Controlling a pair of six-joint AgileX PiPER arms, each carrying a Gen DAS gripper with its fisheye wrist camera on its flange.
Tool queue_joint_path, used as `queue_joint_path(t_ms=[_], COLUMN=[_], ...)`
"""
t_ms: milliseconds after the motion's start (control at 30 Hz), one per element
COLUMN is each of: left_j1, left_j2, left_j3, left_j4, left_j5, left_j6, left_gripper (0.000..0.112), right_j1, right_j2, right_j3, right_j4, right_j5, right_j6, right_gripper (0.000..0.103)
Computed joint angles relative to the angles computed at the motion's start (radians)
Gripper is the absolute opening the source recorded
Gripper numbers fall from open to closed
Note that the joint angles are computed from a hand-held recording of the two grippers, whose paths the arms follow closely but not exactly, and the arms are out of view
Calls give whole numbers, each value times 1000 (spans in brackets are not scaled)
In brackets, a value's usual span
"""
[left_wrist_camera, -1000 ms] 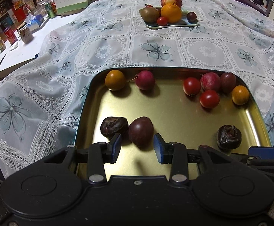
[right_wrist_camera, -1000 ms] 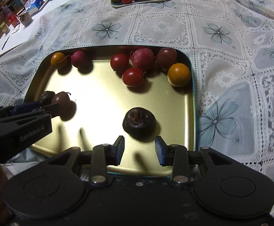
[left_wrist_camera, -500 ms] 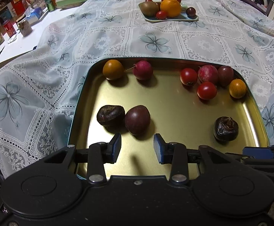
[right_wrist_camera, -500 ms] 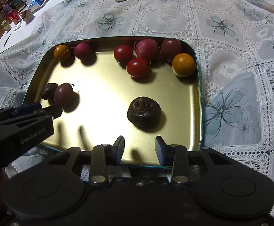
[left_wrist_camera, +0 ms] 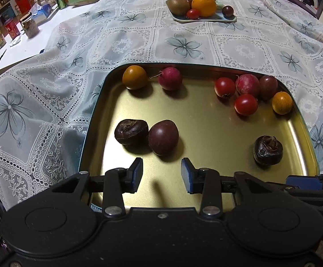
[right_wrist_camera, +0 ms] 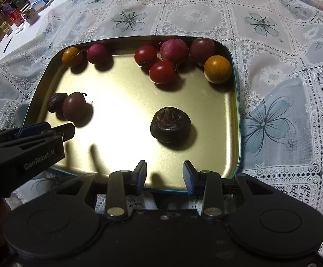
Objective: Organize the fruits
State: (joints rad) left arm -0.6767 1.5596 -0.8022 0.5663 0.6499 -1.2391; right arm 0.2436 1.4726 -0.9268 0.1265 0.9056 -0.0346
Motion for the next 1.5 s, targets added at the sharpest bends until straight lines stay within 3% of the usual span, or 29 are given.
queue_joint_path(t_ms=[1500], left_j1=[11], left_j2=[15], left_j3=[-11], left_j4=[-44], left_j5=[-9], left_j6=[47], left_gripper=[47], right_j1=[4], right_j2=[31], right_j3=[-16], right_j4=[-6], right_j5=[17], right_j6=[25], right_gripper=[38])
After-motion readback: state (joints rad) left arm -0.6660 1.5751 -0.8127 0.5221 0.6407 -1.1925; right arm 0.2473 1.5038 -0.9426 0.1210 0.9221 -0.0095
